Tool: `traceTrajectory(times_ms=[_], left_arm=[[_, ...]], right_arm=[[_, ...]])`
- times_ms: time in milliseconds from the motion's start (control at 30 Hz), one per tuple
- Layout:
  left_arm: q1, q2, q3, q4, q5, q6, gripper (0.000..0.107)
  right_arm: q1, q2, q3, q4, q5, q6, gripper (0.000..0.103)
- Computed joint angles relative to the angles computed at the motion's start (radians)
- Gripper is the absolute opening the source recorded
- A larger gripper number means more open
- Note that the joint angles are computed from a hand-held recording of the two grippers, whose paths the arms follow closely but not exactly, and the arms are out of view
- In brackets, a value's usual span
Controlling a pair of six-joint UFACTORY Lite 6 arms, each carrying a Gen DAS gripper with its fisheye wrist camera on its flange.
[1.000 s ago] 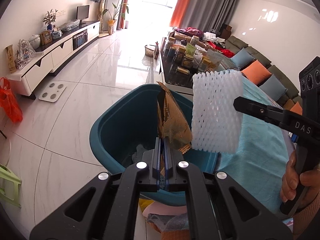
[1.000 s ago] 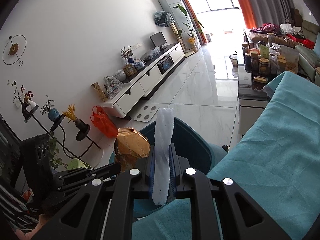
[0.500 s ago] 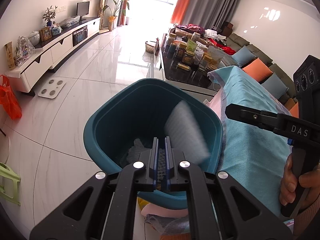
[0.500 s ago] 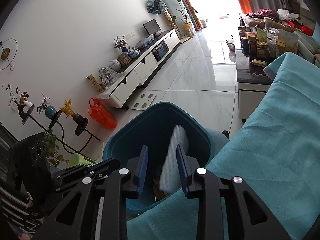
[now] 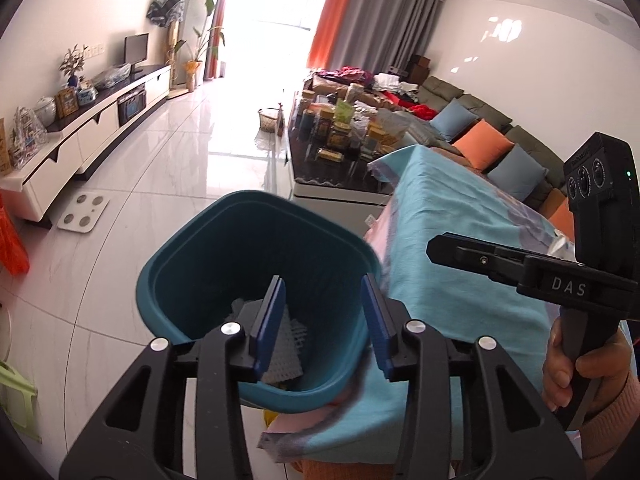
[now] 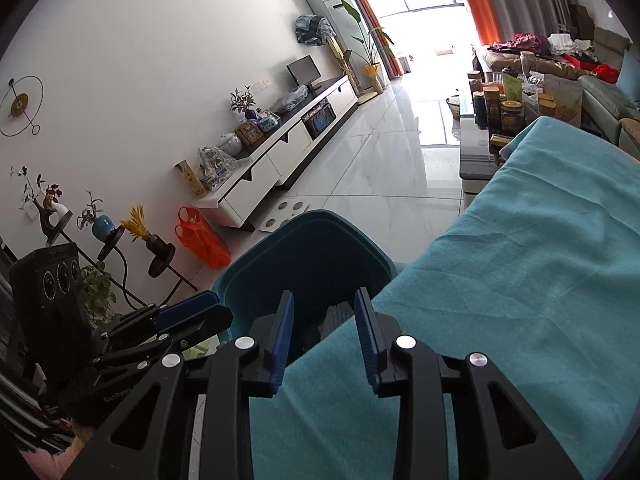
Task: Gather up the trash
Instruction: 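Move both open tools back over the table toward the remaining trash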
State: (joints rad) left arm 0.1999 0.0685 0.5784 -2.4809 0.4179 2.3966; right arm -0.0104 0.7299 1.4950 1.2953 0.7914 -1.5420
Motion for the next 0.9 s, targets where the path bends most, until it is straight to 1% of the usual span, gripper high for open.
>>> traceTrajectory(times_ms=[133, 300, 433, 567, 667, 800, 900], left_arm=[[-0.085, -0.040, -0.015, -0.054, -0.003, 0.032, 0.046], [-0.213, -0.048, -0.005, -0.138, -0.010, 0.088, 0.048], [-0.343, -0.033, 0.023, -0.206, -0.017, 0.128, 0.048], [-0.468, 0.019, 0.077, -0.247, -0.011, 0.155, 0.048], [-0.566, 0.059, 0.124, -0.252, -0.010, 0.151, 0.049], [-0.685, 0.142, 0.222, -0.211, -0.011, 0.111, 0.051], [-0.763, 0.219, 0.312, -0.113, -0.007, 0.018, 0.053]], right_arm=[[-0.087, -0.102, -0.123, 0.045, 0.039, -0.121, 0.030], [-0.224, -0.188, -0.218, 0.054, 0.096, -0.201, 0.032], [-0.353, -0.255, -0.291, 0.058, 0.128, -0.266, 0.033], [-0.506, -0.306, -0.352, 0.067, 0.154, -0.337, 0.036], [-0.623, -0.311, -0.356, 0.057, 0.183, -0.356, 0.036], [-0.764, -0.275, -0.303, 0.041, 0.199, -0.349, 0.036], [-0.859, -0.237, -0.251, 0.031, 0.204, -0.340, 0.036]])
